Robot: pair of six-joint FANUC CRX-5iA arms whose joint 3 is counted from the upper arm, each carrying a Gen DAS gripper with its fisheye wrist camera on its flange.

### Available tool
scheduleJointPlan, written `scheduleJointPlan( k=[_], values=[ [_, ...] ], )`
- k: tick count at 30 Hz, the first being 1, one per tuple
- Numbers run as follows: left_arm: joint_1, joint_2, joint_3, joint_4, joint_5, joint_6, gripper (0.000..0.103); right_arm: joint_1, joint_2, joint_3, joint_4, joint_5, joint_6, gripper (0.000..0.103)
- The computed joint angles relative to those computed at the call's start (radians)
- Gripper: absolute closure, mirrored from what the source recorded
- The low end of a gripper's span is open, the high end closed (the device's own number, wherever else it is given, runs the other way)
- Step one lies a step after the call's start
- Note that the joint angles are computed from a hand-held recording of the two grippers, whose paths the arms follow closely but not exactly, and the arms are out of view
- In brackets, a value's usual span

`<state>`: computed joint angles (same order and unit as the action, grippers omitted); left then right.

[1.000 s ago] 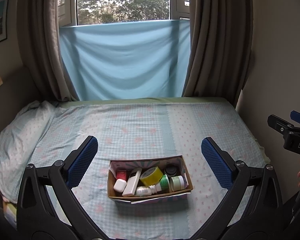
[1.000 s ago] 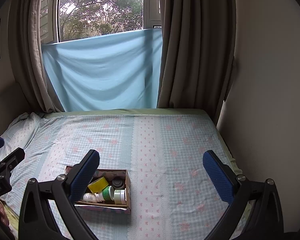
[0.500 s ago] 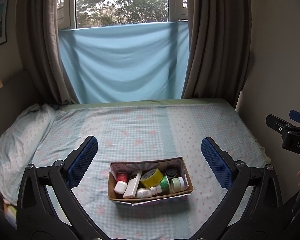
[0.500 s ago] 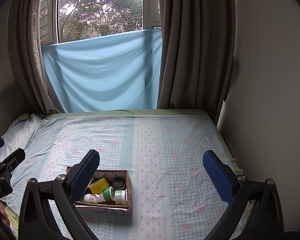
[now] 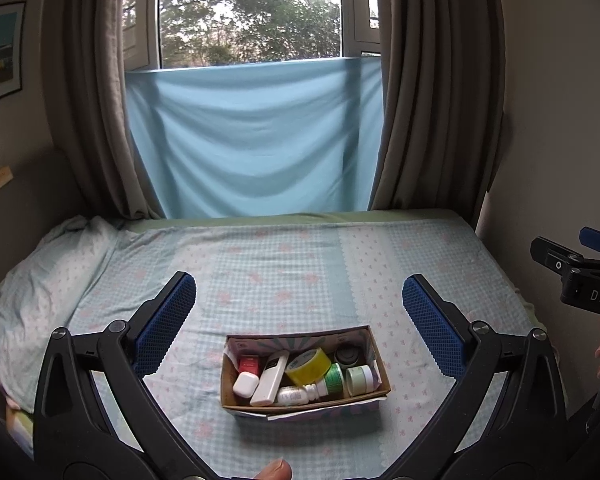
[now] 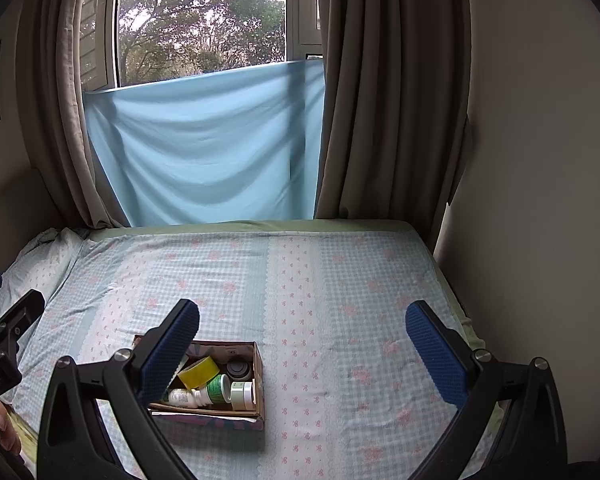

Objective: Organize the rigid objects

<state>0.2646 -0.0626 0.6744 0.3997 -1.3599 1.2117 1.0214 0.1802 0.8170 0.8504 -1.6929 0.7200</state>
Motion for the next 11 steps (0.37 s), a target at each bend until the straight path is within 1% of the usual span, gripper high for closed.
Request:
scheduleJointPlan(
  k=[2,5,11],
  values=[
    [0.002,0.017,0.022,0.005,-0.025,0.021,0.0,-0.002,0.002,0.005,-0.007,-0.004,-0.002,0.0],
    [-0.004,0.033,0.047,-0.025,-0.039,0.059,0.0,-0.004,0.008,0.013,-0.01,-0.008,0.002,0.0],
    [-0.003,0.022,0.023,-0.044,-0.006,0.075,0.0,-0.013,0.029,0.038,-0.018,-0.02,0.015,0.0]
  ],
)
